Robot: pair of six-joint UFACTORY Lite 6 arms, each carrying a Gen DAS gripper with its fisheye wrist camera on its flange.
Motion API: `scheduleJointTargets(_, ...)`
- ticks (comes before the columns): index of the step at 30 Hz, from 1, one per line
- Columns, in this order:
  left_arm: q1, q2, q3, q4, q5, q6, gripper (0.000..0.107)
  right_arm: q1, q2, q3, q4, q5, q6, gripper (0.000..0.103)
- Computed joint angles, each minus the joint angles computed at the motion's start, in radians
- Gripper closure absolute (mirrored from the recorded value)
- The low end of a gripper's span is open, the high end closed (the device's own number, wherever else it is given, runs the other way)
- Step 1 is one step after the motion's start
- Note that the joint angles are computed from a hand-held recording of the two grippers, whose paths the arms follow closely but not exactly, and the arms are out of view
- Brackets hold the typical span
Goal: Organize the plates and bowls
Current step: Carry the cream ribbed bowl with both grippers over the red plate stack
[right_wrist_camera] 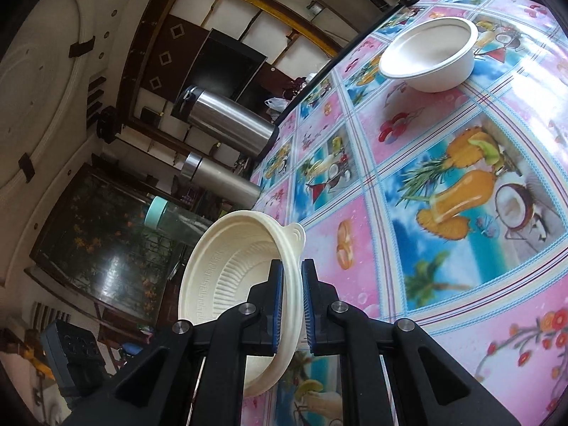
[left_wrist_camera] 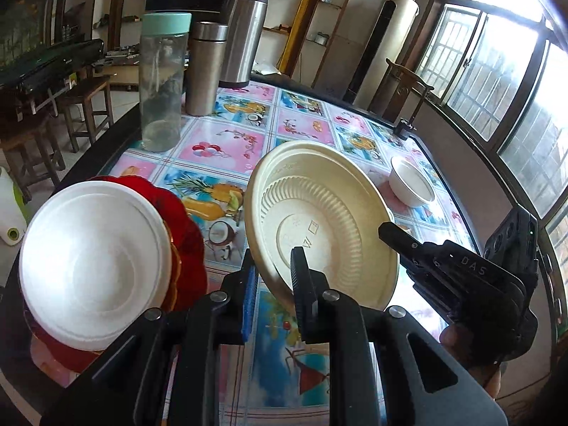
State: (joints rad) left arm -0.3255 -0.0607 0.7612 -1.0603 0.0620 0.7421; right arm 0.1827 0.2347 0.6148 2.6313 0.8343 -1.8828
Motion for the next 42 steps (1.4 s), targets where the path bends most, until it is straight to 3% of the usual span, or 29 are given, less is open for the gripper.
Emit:
scheduleJointTargets(4, 0.068, -0.064, -0.054, -0.250, 0.025, 0.275, 0.090, 0.089, -0.025, 0.032, 0.066, -0.059, -0.027, 0.092)
scheduleJointTargets(11, 0.204, -0.123, -0.107, -0.405, 0.092, 0.479, 0.090, 0.215, -0.001, 0.135, 0.154, -0.149, -0.064, 0.092)
scheduleJointTargets(28, 0.425, -0.126, -0.146, -0.553, 0.181, 0.684, 0.090, 0.422, 0.190, 0.477, 0.277, -0.332, -0.131, 0.091)
scheduleJointTargets(42, 0.482, -0.069, -0.137, -0.641, 0.203, 0.790, 0.090, 0.452, 0.347, 0.666, 0.214, -0.395, -0.059, 0.091)
